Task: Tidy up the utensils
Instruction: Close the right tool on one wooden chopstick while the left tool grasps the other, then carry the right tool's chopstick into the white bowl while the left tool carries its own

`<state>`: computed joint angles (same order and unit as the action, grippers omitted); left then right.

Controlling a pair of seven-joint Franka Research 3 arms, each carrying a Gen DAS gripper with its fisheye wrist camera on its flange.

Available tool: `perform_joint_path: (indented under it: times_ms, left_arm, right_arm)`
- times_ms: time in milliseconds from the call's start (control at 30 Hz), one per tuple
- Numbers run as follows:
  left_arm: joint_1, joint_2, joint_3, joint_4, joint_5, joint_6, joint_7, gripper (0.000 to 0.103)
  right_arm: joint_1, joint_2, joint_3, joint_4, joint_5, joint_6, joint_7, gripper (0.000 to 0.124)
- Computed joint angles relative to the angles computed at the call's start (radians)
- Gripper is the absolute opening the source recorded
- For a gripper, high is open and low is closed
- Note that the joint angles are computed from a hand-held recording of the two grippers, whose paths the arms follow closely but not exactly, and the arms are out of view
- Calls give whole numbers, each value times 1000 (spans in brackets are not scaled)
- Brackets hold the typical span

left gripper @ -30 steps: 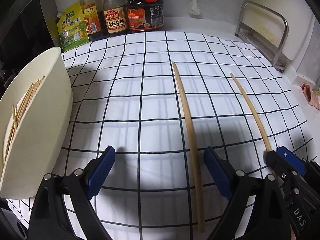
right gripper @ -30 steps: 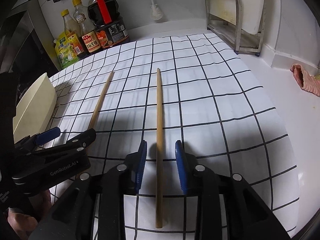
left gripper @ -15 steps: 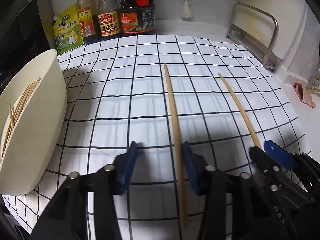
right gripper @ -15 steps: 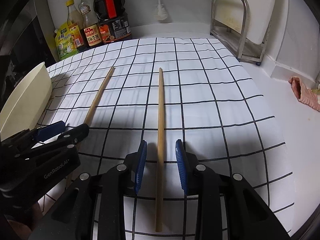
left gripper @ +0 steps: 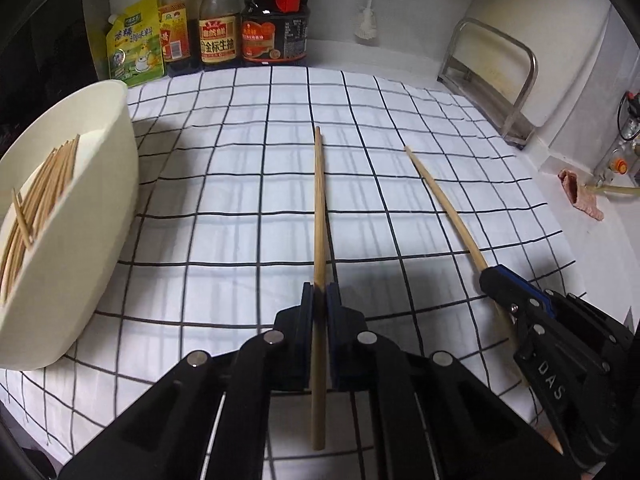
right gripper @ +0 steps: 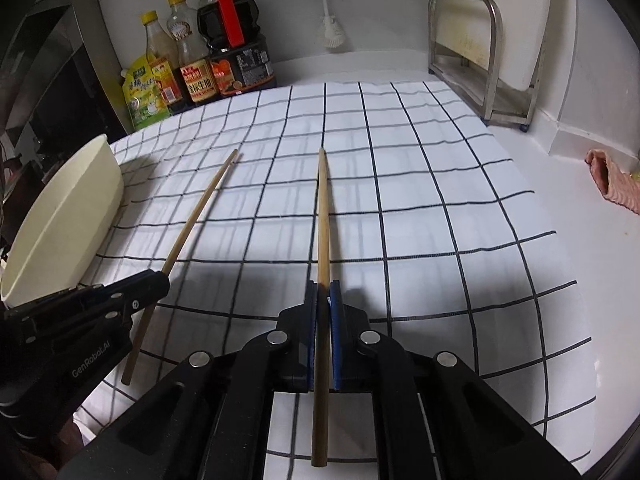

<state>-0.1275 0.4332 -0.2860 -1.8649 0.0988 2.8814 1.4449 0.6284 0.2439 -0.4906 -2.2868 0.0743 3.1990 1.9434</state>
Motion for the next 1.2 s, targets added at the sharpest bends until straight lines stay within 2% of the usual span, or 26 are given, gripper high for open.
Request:
perform_joint_path:
  times_ms: [33,133,433,567,633,767,867,1033,1200]
  left_arm:
    - [14,-11,-11,-13,-10,8,12,7]
    - [58,-53,-47,-51,-50,34,57,7]
    - [203,-154,-162,-115,-287,78,297,7]
    - [252,-194,-190,-128,-432,81,437,7]
    - [262,-209,-182,-131,-485,79,490,7]
    - [254,-230,-122,-136,-535,81,543,7]
    - [243,-228,-63,-128,-542,75,556,7]
    - [254,-197,-5,-105,-528,80,544,7]
    - [273,-140,31,-58,-456,63,473,7]
  right_arm:
    - [-11,-6,14,-2,4,6,-4,6]
    - [54,-12,-39,0,3,13,7,6]
    - [345,-16,-285,22,37,43,30,6]
    - [409,0,-318,65,85,45,1,6]
    - [406,13,-294,93,110,44,-17,6]
    - [271,56,-120,195,136,19,-49,6]
    - [195,102,-21,284,113,-14,-43,6]
    - [77,188,132,445,72,-78,-40,6]
    - [-19,279,260,604,27,-150,-48,6]
